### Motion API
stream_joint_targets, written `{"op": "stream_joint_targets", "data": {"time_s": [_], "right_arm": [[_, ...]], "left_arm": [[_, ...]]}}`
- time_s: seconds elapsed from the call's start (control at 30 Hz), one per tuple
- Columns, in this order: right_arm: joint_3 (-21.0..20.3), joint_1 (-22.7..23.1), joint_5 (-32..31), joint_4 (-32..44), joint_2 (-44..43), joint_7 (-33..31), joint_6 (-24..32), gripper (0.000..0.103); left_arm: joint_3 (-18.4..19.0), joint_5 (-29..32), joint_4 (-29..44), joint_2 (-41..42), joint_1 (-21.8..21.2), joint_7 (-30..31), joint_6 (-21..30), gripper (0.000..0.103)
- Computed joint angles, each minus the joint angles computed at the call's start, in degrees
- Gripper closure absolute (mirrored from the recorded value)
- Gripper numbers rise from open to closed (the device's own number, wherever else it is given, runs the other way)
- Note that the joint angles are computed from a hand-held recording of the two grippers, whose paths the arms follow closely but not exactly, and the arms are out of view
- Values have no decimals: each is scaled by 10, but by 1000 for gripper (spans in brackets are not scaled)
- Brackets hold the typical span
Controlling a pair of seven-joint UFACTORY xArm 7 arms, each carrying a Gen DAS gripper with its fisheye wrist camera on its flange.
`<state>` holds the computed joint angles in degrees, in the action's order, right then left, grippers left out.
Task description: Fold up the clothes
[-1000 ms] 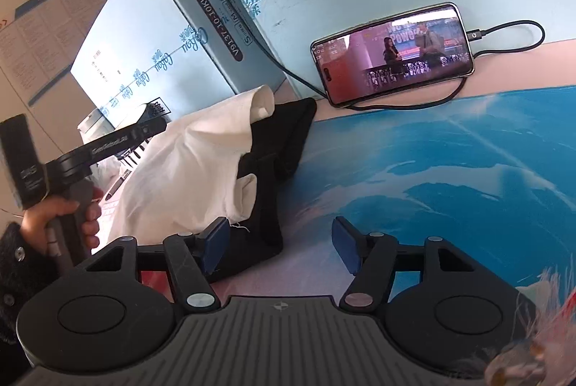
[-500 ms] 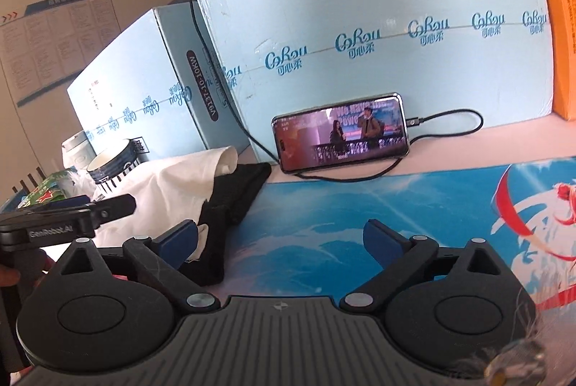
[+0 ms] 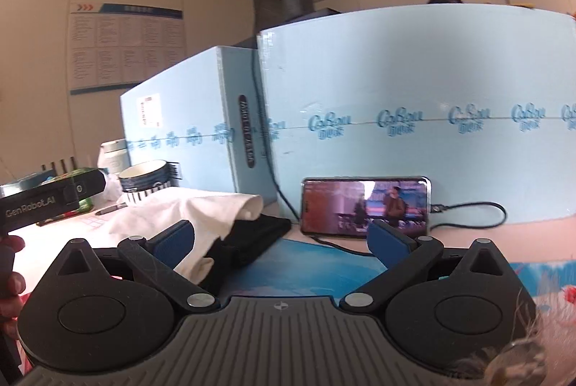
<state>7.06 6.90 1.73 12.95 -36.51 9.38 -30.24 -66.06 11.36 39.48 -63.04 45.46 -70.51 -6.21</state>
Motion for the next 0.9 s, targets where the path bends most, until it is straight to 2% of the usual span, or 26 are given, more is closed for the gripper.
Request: {"op": "stream_joint_targets", "data": {"time_s": [0.07, 0.13, 0.23, 0.33, 0.53, 0.63, 0.9], "right_arm": [[-50, 46, -53, 25, 48, 1, -31, 0], [-61, 55, -77, 40, 78, -1, -58, 0], [-37, 34, -71, 52, 100, -27, -77, 0], [-61, 44, -95, 48, 103, -14, -95, 0], [-42, 30, -77, 42, 103, -19, -108, 0], [-57, 38, -93, 42, 103, -6, -105, 0], [-64, 40, -109, 45, 99, 0, -84, 0]], "left_arm": [[-1, 0, 6, -3, 5, -1, 30, 0], [-2, 8, 9, 11, 4, 5, 33, 0], [-7, 18, 16, 29, 4, 18, 36, 0], [-15, 19, 23, 8, 11, 14, 58, 0], [-17, 22, 22, -20, 17, 5, 59, 0], [-17, 24, 21, -22, 16, 8, 52, 0], [-17, 21, 18, -34, 17, 6, 46, 0]]}}
